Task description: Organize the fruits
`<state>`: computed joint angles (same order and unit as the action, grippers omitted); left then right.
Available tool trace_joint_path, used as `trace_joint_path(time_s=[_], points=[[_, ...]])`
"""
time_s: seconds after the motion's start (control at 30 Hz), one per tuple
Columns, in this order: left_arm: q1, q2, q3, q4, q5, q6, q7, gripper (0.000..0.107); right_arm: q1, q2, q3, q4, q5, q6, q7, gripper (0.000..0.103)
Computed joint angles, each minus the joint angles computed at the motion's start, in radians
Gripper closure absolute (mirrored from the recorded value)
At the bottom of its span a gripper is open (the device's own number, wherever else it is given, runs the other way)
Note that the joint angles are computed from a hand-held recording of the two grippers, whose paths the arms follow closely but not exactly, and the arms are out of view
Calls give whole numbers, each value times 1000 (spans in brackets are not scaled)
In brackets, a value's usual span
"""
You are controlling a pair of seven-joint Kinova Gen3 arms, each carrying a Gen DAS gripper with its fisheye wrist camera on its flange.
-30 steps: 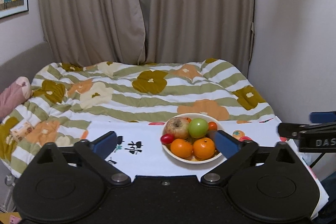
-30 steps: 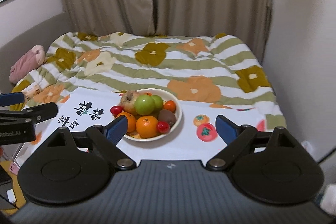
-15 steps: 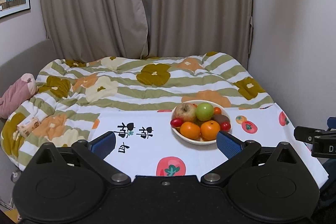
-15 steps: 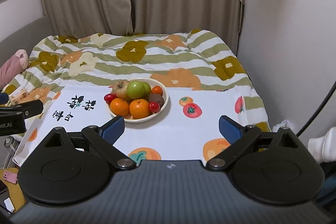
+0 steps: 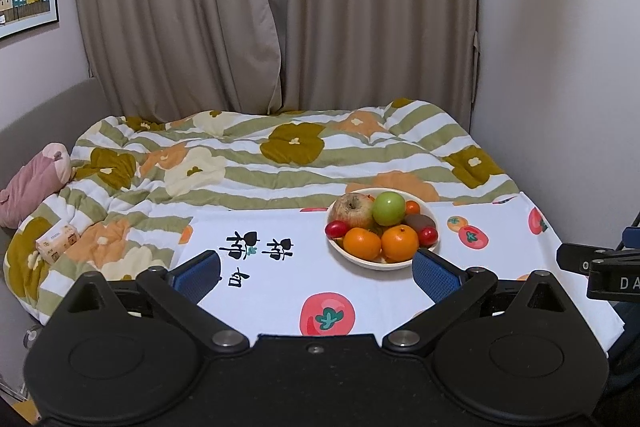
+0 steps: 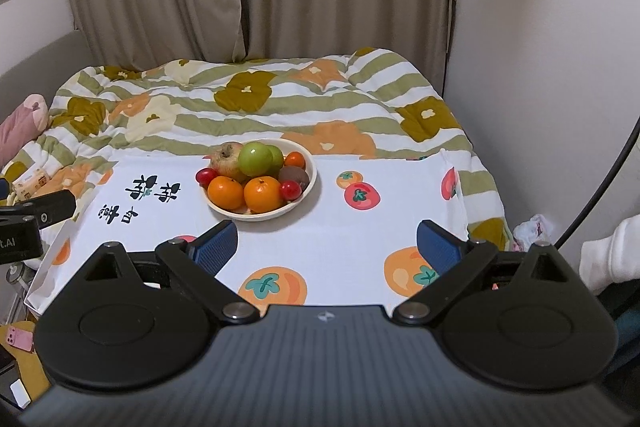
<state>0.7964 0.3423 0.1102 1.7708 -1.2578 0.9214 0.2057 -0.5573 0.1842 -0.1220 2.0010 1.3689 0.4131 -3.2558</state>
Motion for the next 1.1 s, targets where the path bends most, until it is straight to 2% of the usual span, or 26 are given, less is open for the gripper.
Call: trace_joint_path(time_s=[1.1], points=[[-33, -26, 7, 35, -16, -43, -3, 4, -30, 13, 2, -15, -51, 41, 13, 0]])
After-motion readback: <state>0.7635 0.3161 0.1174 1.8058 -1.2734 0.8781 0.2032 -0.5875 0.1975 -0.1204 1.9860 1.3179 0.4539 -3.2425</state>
